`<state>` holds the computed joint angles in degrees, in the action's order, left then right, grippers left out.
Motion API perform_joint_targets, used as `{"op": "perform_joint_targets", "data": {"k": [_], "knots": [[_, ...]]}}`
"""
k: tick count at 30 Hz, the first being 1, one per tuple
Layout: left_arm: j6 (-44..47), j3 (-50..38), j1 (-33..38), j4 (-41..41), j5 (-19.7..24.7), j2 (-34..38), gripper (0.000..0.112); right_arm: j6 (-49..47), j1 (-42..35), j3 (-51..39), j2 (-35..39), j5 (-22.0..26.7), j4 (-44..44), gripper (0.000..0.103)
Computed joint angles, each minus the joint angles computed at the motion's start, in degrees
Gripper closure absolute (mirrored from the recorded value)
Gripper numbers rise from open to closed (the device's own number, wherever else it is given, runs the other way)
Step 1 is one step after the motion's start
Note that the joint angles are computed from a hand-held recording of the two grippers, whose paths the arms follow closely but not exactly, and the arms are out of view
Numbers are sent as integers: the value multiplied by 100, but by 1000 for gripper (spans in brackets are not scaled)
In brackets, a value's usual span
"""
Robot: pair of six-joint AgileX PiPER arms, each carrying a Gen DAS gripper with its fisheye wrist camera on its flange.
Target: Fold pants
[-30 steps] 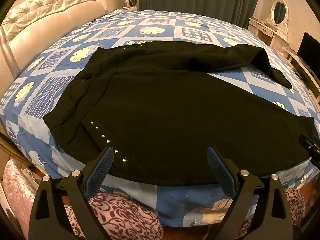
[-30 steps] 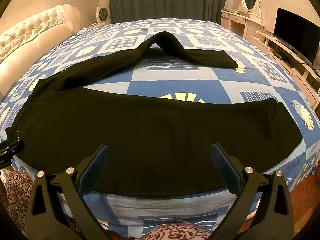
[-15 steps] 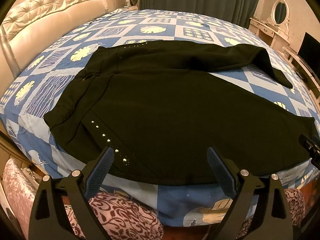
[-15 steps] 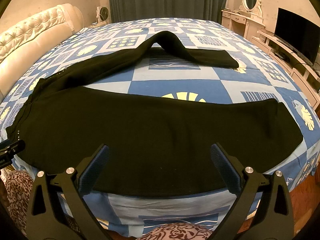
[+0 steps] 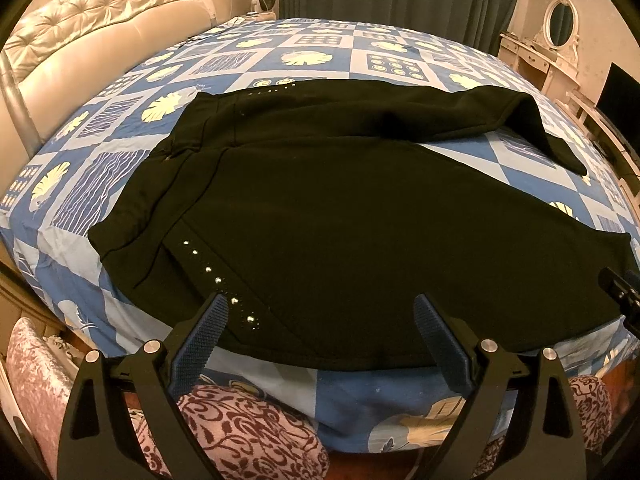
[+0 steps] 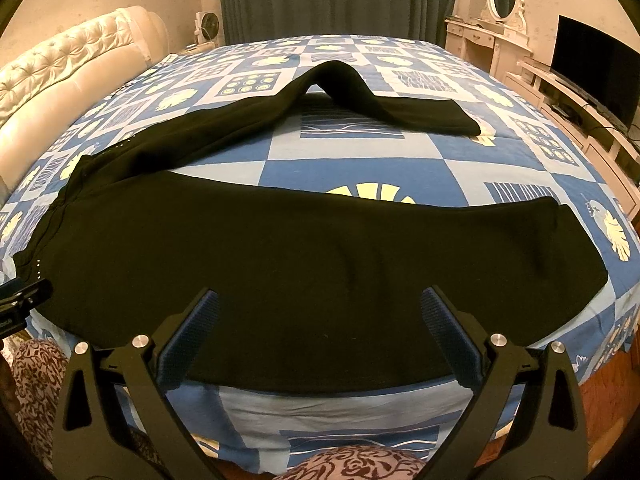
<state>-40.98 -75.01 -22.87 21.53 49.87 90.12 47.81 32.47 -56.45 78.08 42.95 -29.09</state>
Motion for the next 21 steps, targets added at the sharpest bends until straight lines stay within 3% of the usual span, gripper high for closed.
{"op": "perform_joint_targets", "data": {"k": [9, 13, 17, 21], "knots": [[420, -97, 163, -331, 16, 6, 19, -103, 37, -45, -7, 38, 129, 2], [1789, -485, 898, -1611, 159, 39, 19, -351, 11, -126, -51, 66, 194, 2], [3830, -1410, 2143, -3288, 555, 447, 19, -1125, -185, -330, -70, -57, 722, 2], [4265, -3147, 3008, -3351, 957, 1592, 19, -1987, -518, -712, 143, -242, 1497, 2]]}}
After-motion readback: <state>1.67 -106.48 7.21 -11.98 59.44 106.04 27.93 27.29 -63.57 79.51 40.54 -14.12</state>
